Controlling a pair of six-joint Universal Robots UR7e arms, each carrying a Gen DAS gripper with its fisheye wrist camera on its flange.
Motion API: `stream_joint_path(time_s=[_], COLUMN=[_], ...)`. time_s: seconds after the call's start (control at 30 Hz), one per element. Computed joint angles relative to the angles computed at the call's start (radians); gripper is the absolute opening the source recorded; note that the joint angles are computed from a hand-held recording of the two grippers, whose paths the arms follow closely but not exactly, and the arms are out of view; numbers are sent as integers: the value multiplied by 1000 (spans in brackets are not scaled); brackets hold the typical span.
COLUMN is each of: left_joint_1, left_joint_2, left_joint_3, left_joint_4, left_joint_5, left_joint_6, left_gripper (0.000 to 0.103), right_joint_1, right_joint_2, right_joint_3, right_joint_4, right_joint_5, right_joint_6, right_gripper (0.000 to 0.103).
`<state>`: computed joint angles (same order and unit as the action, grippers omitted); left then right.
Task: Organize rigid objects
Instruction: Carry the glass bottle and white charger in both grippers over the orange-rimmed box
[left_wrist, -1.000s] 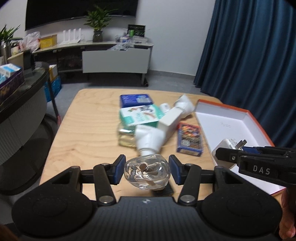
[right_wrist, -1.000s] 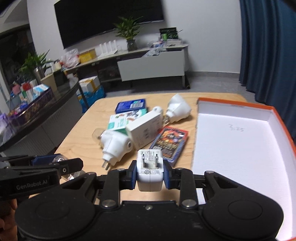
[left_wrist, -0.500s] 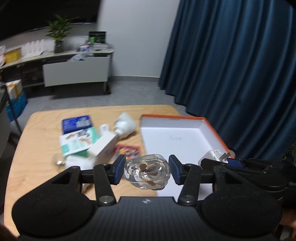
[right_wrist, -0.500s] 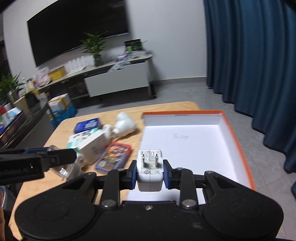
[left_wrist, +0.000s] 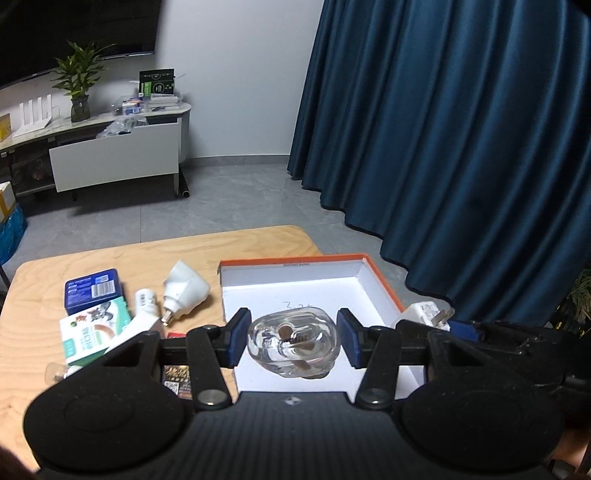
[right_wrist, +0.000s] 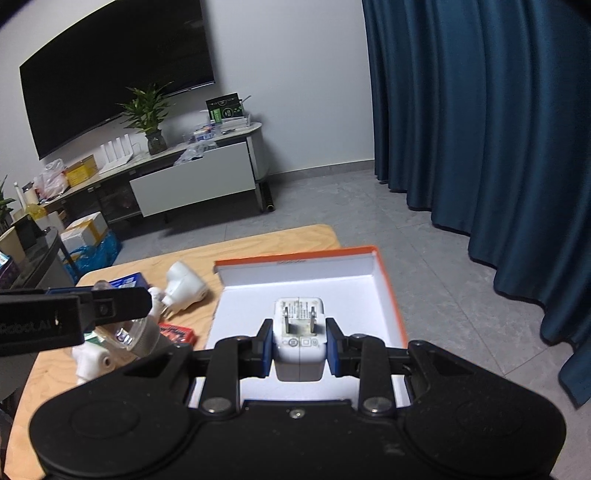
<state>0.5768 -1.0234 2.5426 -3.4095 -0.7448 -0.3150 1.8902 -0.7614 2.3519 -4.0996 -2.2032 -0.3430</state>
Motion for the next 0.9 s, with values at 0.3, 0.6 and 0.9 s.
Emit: stream_joint_path(time_s=[0.3,0.6,0.9], left_joint_1=[16,33,55], left_joint_2=[46,83,106], left_joint_3=[-55,-102,-132], left_joint_4=[1,-16,-7], left_joint_5=[11,21,10], left_joint_6=[18,54,57], left_gripper=[52,52,52], right_joint_1=[-46,-74,-82], right_joint_2=[-29,-29,-22], right_joint_3=[-16,-58,-89], right_joint_4=[40,98,121], right_joint_5=[31,47,56], right_joint_6=[-23,-45,-63], right_gripper=[35,35,35])
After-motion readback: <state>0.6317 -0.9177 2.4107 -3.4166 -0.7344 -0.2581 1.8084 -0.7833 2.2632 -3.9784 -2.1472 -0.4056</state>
